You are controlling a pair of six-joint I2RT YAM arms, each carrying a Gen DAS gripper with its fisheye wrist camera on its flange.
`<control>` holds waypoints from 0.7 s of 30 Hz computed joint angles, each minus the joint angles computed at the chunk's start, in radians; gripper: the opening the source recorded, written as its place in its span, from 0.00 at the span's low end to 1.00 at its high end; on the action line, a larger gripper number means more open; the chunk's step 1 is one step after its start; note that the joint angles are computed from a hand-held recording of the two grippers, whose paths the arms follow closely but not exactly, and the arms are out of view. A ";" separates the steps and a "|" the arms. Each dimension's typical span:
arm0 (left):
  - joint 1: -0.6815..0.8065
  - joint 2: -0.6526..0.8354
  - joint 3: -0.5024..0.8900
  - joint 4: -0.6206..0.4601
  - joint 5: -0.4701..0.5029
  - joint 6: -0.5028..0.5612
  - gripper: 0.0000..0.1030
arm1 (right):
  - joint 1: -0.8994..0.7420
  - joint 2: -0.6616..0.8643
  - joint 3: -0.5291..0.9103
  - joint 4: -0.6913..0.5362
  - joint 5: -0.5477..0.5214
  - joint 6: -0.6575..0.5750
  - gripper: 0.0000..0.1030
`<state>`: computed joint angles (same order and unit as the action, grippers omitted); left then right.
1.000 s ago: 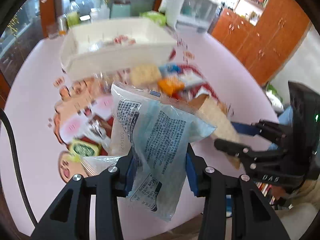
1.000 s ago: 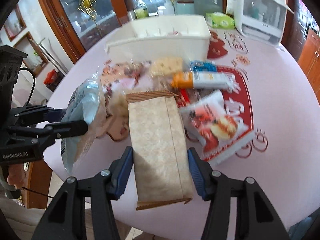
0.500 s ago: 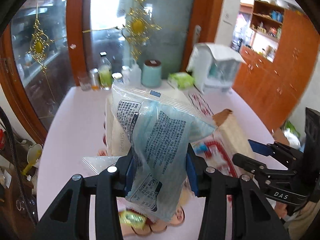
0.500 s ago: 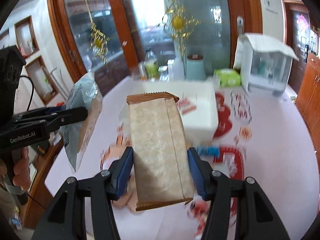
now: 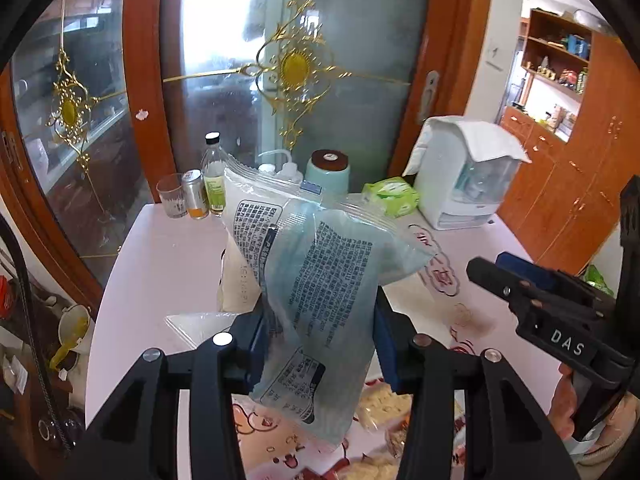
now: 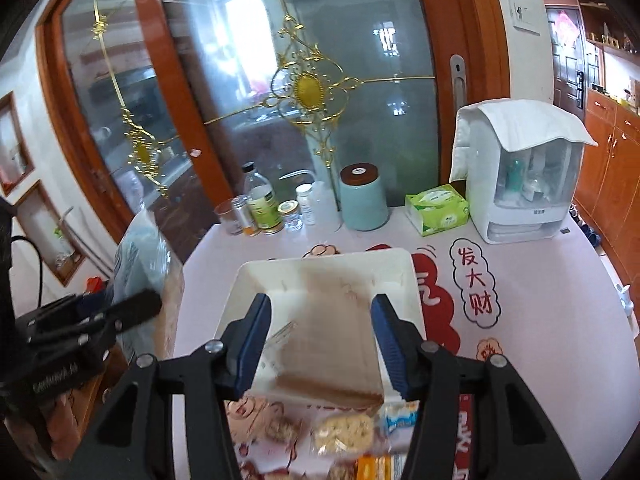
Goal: Organize snacks
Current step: 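Carry both held items over the white tray and release them inside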
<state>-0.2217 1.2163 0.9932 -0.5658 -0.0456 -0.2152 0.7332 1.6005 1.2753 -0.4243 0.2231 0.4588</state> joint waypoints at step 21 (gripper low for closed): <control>0.030 0.026 -0.057 0.013 -0.098 -0.079 0.91 | 0.003 0.005 0.004 -0.083 -0.017 0.001 0.60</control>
<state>-0.1913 1.2426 0.9360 -0.5532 -0.1439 -0.2945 0.7367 1.6056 1.2794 -0.5073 0.2059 0.4599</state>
